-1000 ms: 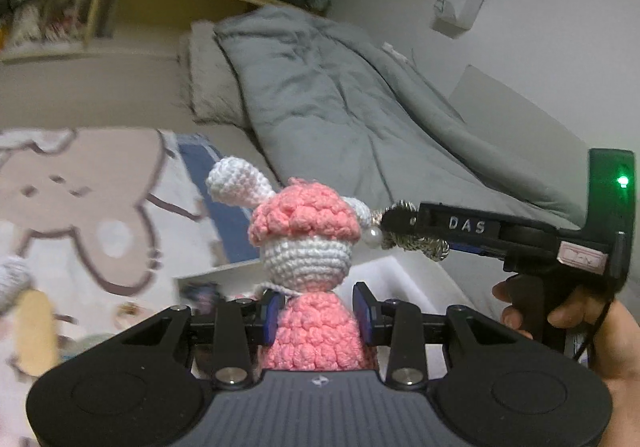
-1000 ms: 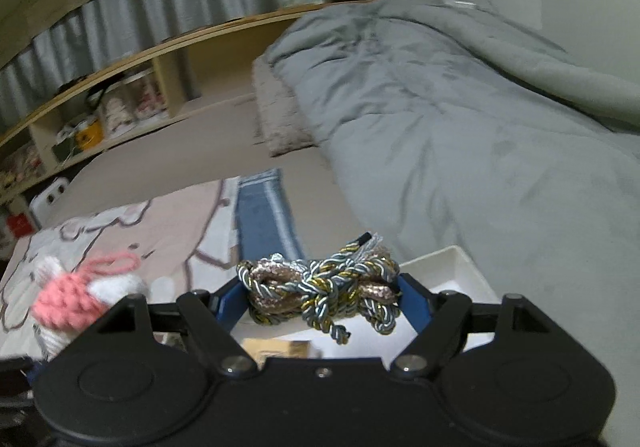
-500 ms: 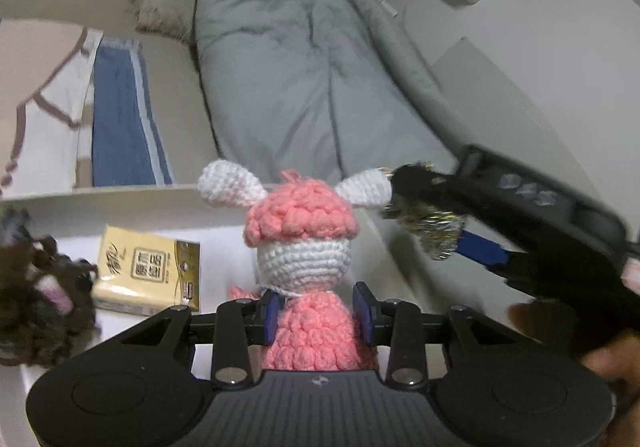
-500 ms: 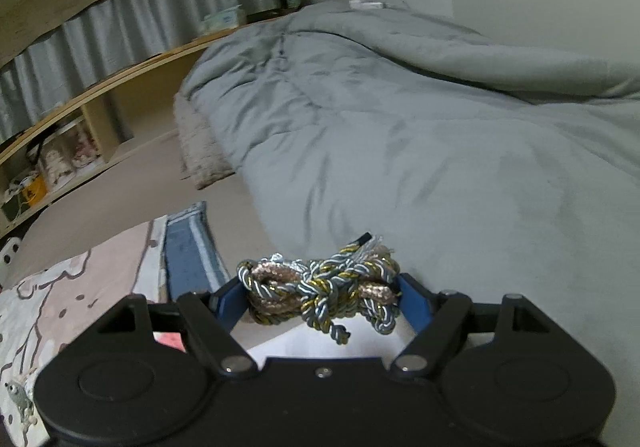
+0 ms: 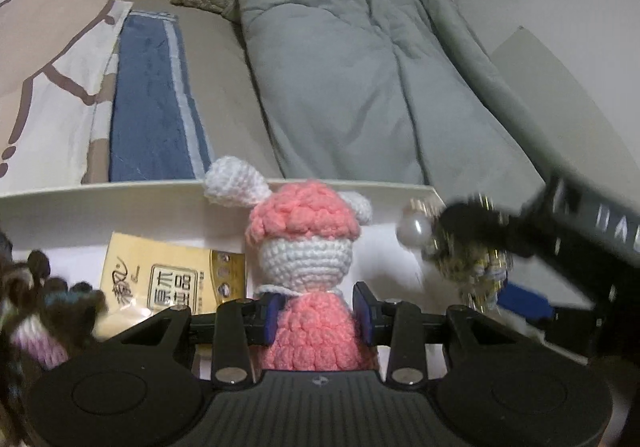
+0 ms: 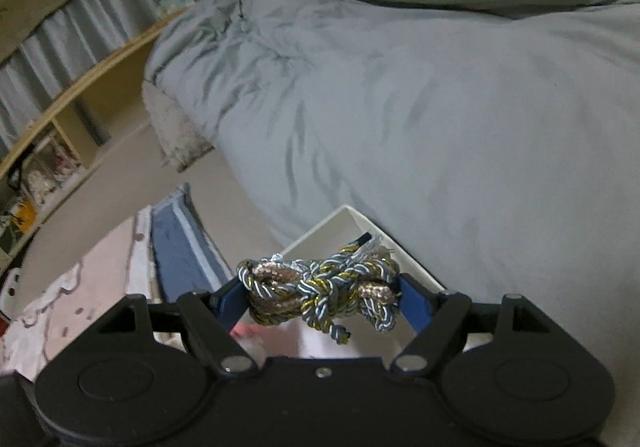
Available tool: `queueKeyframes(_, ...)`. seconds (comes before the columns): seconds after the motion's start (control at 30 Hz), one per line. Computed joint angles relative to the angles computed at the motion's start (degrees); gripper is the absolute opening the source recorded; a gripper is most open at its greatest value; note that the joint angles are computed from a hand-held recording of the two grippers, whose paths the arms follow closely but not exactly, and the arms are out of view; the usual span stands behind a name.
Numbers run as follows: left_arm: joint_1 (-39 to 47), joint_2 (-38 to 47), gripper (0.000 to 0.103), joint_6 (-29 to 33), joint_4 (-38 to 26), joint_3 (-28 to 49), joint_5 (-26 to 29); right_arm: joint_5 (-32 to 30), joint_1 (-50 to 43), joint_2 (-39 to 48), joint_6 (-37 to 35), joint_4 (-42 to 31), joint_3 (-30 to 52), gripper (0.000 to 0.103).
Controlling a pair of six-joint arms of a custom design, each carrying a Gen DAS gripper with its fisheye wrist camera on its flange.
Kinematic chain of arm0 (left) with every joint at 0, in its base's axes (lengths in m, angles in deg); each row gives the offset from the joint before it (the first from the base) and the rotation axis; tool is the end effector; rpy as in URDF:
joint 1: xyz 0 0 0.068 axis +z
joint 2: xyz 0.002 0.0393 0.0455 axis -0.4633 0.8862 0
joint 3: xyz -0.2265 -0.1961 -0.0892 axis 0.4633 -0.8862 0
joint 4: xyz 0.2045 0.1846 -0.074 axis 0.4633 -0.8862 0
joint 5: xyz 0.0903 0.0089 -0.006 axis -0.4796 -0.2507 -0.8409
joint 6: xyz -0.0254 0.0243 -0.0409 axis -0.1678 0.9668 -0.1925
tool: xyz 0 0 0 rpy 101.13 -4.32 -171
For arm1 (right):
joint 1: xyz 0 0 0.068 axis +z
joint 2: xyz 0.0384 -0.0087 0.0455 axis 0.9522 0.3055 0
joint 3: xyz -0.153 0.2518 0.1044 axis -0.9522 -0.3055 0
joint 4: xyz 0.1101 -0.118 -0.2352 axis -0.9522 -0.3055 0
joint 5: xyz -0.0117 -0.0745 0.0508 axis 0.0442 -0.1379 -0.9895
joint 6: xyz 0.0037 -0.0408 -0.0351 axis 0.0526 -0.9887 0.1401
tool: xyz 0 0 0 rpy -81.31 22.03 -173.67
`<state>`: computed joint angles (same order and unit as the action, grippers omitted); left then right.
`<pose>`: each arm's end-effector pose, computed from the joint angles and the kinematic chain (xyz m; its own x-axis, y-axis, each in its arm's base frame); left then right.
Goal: Organize objects
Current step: 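Carry the pink doll with the left tool while the right tool carries the rope knot to the box, then open both tools to drop the doll and rope knot into the box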
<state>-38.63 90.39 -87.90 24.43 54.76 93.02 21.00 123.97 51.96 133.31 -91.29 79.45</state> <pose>0.1771 -0.0492 0.1161 -0.8112 -0.2286 -0.5383 0.1364 0.8211 -0.5542 0.1537 0.1617 0.1774 -0.6165 0.3930 -0.6823 0.2621 0.9196 0.2928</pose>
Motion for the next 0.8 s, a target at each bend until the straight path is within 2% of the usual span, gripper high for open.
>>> queueKeyframes(0.07,1.0,1.9,0.039,0.5,1.0,0.4,1.5,0.3,-0.4,1.6,0.5,-0.1,0.3,0.079)
queueKeyframes(0.13,0.4,2.4,0.041,1.5,1.1,0.8,1.6,0.4,-0.7,2.8,0.0,3.0,-0.4,0.08)
queueKeyframes(0.27,1.1,0.2,0.062,1.8,-1.6,1.0,4.2,3.2,0.4,4.2,0.7,3.1,0.3,0.093)
queueKeyframes(0.5,0.3,-10.8,0.063,7.2,-12.8,0.4,2.4,3.4,0.7,3.6,1.0,-0.7,1.2,0.093)
queueKeyframes(0.8,3.7,-17.4,0.061,10.9,-23.3,1.7,3.6,3.3,2.0,2.5,0.9,-3.6,2.0,0.092)
